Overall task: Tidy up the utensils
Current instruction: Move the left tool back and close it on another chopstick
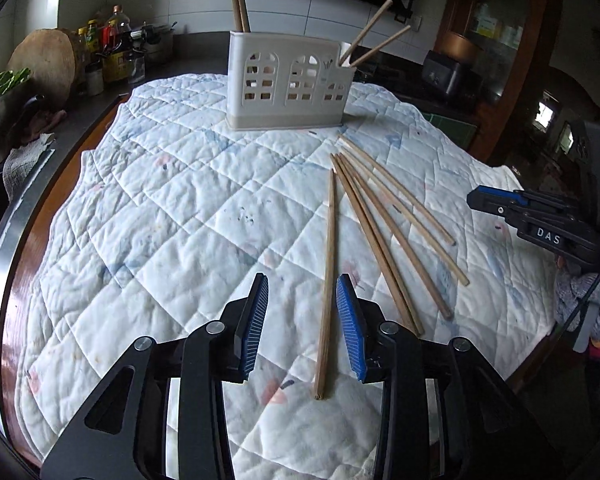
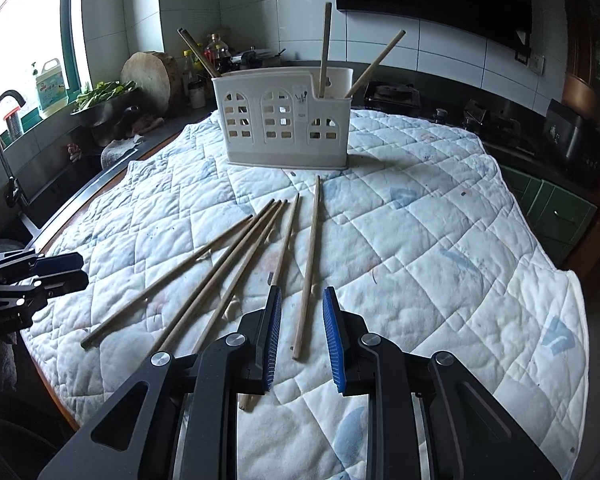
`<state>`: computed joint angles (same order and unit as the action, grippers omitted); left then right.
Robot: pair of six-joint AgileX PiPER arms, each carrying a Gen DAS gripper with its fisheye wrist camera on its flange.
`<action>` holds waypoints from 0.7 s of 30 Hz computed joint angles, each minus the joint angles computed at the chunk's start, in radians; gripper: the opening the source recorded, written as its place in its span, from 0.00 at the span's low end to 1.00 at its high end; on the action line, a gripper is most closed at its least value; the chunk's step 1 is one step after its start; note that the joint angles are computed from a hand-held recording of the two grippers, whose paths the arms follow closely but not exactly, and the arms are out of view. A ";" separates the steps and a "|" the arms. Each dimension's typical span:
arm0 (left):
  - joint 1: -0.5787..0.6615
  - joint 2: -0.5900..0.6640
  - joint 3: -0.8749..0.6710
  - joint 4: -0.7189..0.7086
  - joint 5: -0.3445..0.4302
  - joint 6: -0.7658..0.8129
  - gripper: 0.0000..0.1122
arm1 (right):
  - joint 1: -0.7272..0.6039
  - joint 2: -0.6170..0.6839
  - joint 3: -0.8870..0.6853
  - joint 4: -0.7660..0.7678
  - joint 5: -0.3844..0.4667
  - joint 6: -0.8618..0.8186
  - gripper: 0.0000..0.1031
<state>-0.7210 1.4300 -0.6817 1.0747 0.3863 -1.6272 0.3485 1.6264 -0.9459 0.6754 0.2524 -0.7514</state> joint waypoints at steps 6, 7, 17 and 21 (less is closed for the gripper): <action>-0.039 0.065 0.009 0.068 -0.022 -0.104 0.32 | 0.009 0.066 -0.019 -0.022 0.000 0.025 0.21; -0.042 0.073 0.008 0.071 -0.024 -0.112 0.32 | 0.013 0.074 -0.023 -0.034 0.000 0.037 0.21; -0.046 0.107 0.015 0.153 -0.032 -0.213 0.27 | 0.023 0.159 -0.087 -0.181 0.025 0.198 0.21; -0.054 0.117 0.013 0.172 -0.020 -0.229 0.24 | 0.026 0.173 -0.097 -0.212 0.026 0.232 0.20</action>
<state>-0.7749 1.5475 -0.6691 1.2471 0.3665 -1.8558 0.3749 1.7994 -1.0428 0.4636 0.2784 -0.5198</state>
